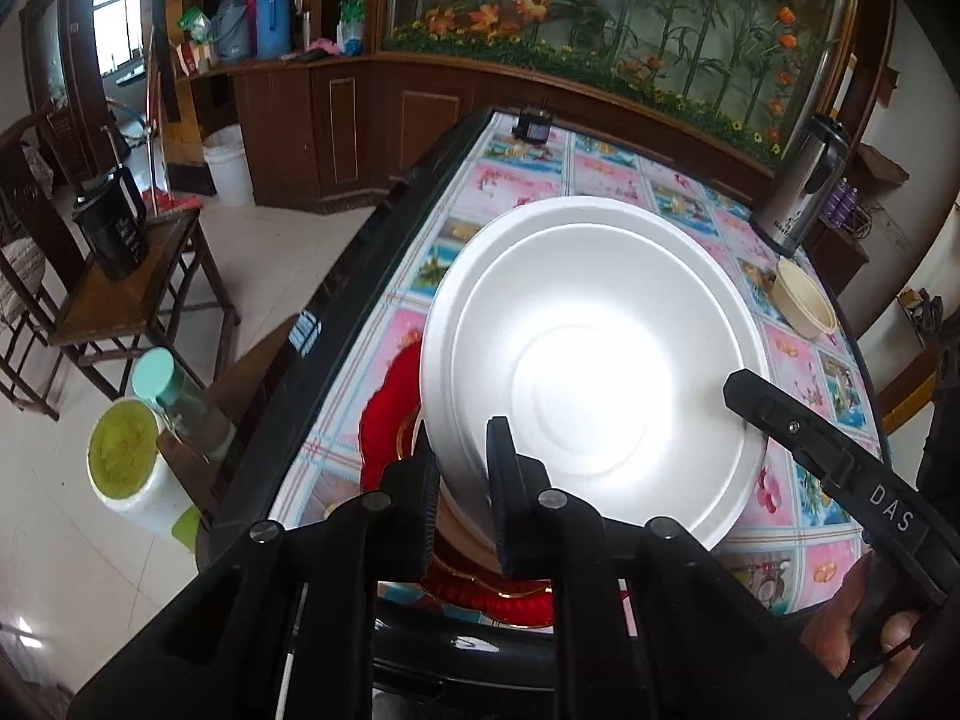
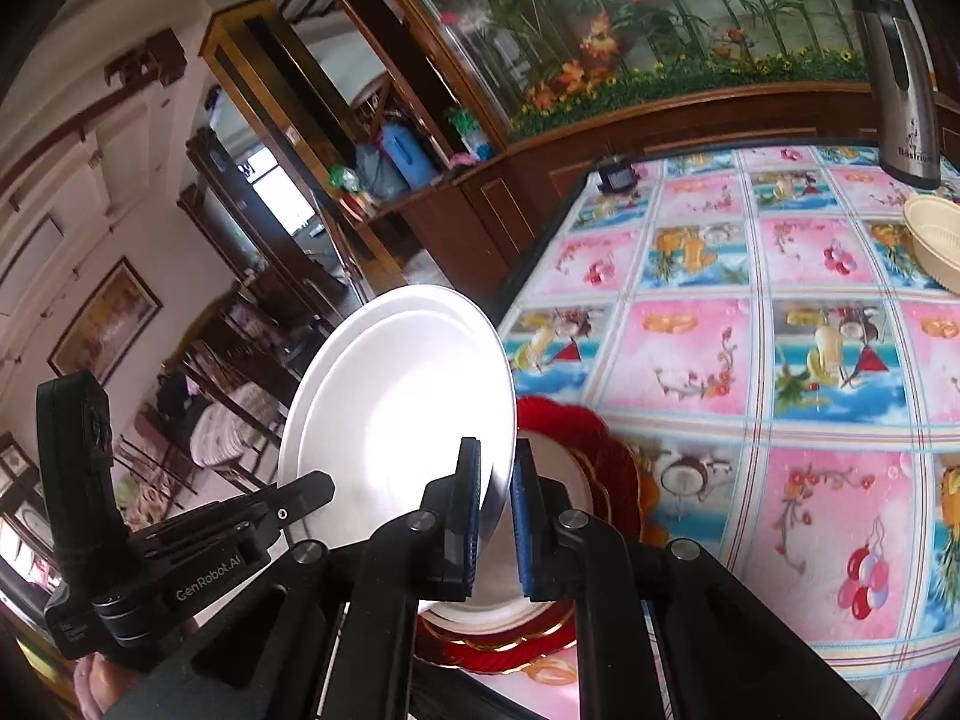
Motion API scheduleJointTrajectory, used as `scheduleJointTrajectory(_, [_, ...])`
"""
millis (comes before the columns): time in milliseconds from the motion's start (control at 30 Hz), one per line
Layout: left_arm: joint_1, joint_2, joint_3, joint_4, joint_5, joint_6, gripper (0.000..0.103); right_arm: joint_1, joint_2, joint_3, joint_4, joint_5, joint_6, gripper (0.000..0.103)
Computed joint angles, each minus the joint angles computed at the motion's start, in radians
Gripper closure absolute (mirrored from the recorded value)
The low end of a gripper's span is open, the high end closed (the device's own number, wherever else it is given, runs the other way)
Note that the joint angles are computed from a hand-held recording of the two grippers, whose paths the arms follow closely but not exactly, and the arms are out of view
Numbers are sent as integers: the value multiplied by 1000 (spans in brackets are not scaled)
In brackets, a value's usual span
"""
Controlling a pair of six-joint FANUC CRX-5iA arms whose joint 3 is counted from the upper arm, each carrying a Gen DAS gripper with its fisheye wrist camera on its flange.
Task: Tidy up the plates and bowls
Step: 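Lift the white foam bowl with both grippers and carry it to the stack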
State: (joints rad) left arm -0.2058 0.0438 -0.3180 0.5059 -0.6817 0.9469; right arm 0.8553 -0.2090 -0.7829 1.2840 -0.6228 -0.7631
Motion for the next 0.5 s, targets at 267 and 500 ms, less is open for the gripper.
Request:
scheduleJointTrajectory(267, [-7,23,6,-47,-13,38,90,-8,31,-9,-54,37,16,93])
scheduleJointTrajectory(500, [-9,34,8,-88,-2,64,90,-27,55,-14,-66,74,21,93])
